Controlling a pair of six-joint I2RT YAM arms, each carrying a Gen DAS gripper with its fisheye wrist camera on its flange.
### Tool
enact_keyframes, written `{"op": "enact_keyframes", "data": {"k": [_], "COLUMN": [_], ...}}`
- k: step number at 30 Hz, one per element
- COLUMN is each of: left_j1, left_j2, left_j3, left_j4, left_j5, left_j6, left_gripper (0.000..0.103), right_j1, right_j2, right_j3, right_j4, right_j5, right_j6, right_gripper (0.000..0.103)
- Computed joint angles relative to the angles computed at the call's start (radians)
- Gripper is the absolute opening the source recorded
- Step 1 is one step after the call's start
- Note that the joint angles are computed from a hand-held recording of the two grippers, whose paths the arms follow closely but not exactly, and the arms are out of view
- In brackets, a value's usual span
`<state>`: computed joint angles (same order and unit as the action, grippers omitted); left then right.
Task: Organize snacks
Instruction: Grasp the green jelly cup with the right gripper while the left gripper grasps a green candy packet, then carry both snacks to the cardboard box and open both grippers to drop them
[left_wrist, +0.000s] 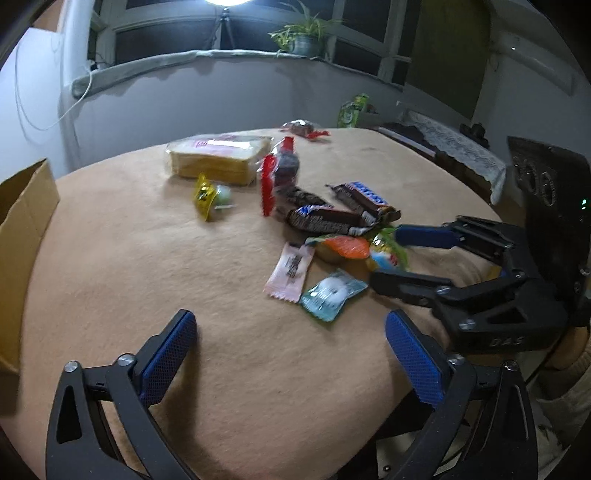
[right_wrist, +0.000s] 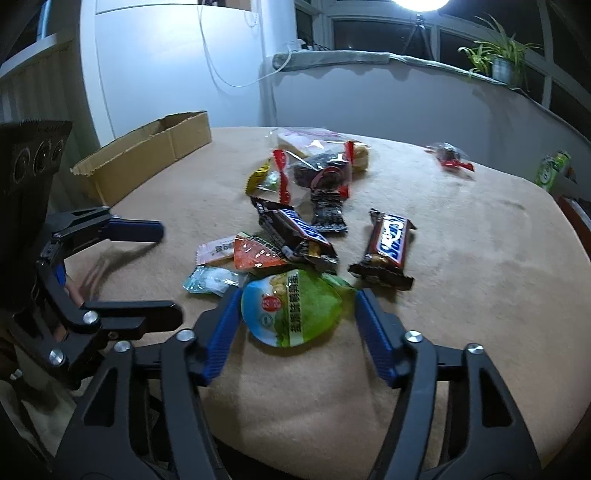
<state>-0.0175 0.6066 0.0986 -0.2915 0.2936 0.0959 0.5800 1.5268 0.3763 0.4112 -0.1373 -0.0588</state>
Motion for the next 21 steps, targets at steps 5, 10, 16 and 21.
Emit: {"op": "enact_keyframes", "data": {"k": [5, 10, 16, 21], "left_j1": [-0.116, -0.214, -0.287, -0.246], "left_j2": [0.099, 0.203, 0.33, 0.348], "left_j3": [0.014, 0.038, 0.065, 0.084], "left_j4": [0.081, 0.151, 0.236, 0.218], "left_j5": [-0.058, -0.115, -0.185, -0.162], "left_j6": [-0.023, -0.021, -0.028, -0.015], "left_gripper": [0.066, 0.051, 0.043, 0.025], "right_j1": [-0.039, -0.094, -0.166, -0.231], "right_j2": [0.0, -0.023, -0.037, -0.039], "right_j3": [-0.023, -0.064, -0.095, -0.111], "right_j4": [0.025, 0.052, 0.089, 0.116], "right_j5": [-0.049, -0.081, -0.124, -0.171], "right_j6": [-0.024, -0.051, -0.065, -0.057], "right_gripper": [0.044, 0.041, 0.037, 0.037]}}
